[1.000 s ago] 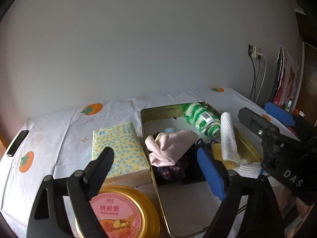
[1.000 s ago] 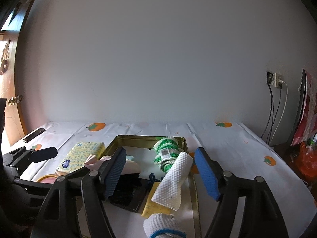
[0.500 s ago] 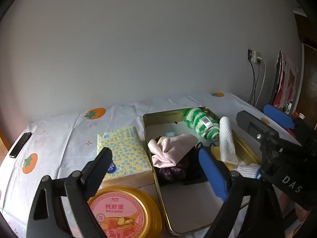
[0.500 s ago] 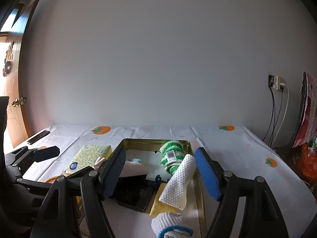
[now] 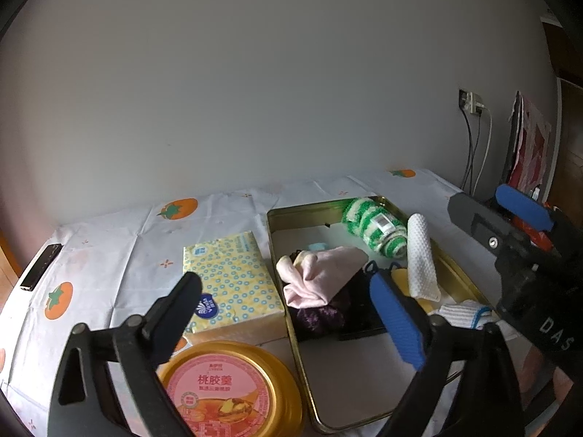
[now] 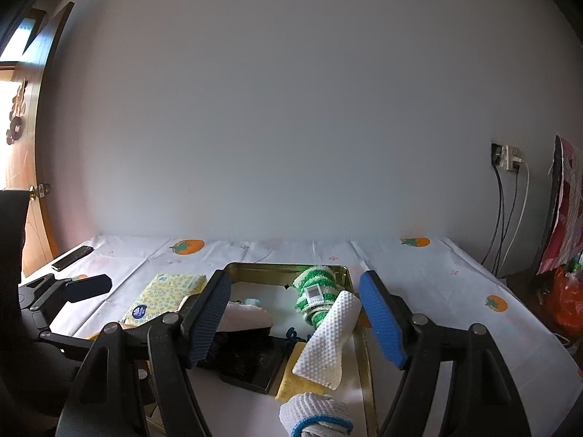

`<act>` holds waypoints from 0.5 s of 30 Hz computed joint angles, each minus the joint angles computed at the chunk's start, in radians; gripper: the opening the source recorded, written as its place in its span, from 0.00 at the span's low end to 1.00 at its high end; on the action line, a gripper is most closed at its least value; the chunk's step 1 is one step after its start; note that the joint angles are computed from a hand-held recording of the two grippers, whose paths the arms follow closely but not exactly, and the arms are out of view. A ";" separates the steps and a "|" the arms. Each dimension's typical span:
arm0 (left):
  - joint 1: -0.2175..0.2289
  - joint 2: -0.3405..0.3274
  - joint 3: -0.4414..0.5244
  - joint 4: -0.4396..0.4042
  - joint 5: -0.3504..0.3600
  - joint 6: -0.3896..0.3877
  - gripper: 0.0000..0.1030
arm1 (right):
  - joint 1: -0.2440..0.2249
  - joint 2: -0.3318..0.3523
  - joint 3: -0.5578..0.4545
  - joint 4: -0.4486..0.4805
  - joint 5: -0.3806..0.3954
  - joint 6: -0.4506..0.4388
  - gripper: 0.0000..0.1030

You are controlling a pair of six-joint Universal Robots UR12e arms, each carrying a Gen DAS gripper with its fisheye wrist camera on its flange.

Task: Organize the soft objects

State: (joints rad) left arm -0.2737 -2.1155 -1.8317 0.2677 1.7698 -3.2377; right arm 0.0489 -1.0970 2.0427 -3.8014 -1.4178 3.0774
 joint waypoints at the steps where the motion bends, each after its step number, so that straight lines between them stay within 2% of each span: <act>1: 0.000 0.000 -0.001 0.003 0.001 0.000 0.95 | -0.001 0.000 0.000 0.000 0.001 0.001 0.73; 15: 0.002 0.005 -0.002 -0.010 0.003 -0.005 0.95 | -0.008 0.002 -0.001 -0.003 0.006 0.007 0.73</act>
State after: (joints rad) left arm -0.2721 -2.1107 -1.8342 0.2575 1.7728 -3.2425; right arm 0.0408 -1.0950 2.0415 -3.8040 -1.4121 3.0845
